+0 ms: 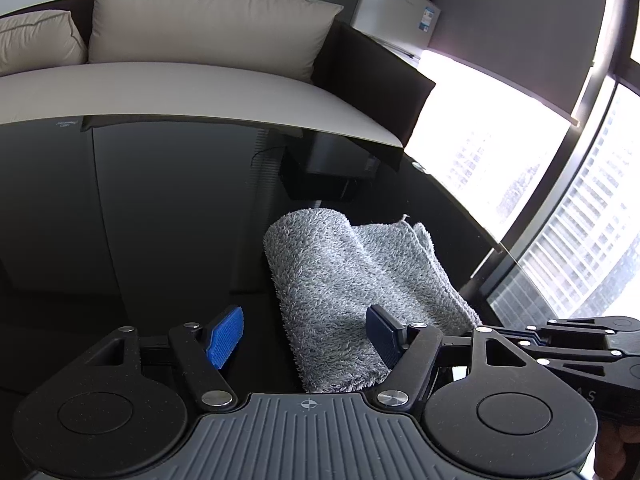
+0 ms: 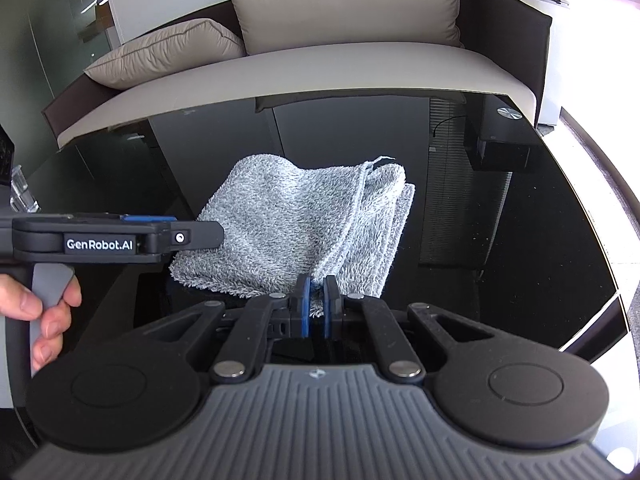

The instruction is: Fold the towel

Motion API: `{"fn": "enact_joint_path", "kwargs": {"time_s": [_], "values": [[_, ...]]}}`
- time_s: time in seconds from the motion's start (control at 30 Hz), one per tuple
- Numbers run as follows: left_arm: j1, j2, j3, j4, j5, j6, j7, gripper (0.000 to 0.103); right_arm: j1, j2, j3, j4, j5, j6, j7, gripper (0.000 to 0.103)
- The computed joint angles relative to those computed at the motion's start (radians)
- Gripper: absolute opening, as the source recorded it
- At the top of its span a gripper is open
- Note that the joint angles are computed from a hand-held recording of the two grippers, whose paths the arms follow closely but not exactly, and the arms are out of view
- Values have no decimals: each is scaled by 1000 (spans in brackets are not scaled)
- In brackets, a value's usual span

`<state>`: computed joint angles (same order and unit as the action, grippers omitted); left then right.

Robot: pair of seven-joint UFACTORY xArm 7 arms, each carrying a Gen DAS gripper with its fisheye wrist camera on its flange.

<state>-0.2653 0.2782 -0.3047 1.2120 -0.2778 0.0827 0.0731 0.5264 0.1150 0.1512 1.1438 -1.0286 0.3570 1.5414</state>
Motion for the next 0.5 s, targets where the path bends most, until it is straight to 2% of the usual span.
{"fn": "enact_joint_path", "kwargs": {"time_s": [0.2, 0.37, 0.5], "values": [[-11, 0, 11, 6, 11, 7, -17, 65, -38, -36, -22, -21, -162, -83, 226, 26], [-15, 2, 15, 8, 17, 4, -26, 65, -70, 1, -33, 11, -260, -147, 360, 26], [-3, 2, 1, 6, 12, 7, -13, 65, -77, 58, -61, 51, -262, -194, 396, 26]]}}
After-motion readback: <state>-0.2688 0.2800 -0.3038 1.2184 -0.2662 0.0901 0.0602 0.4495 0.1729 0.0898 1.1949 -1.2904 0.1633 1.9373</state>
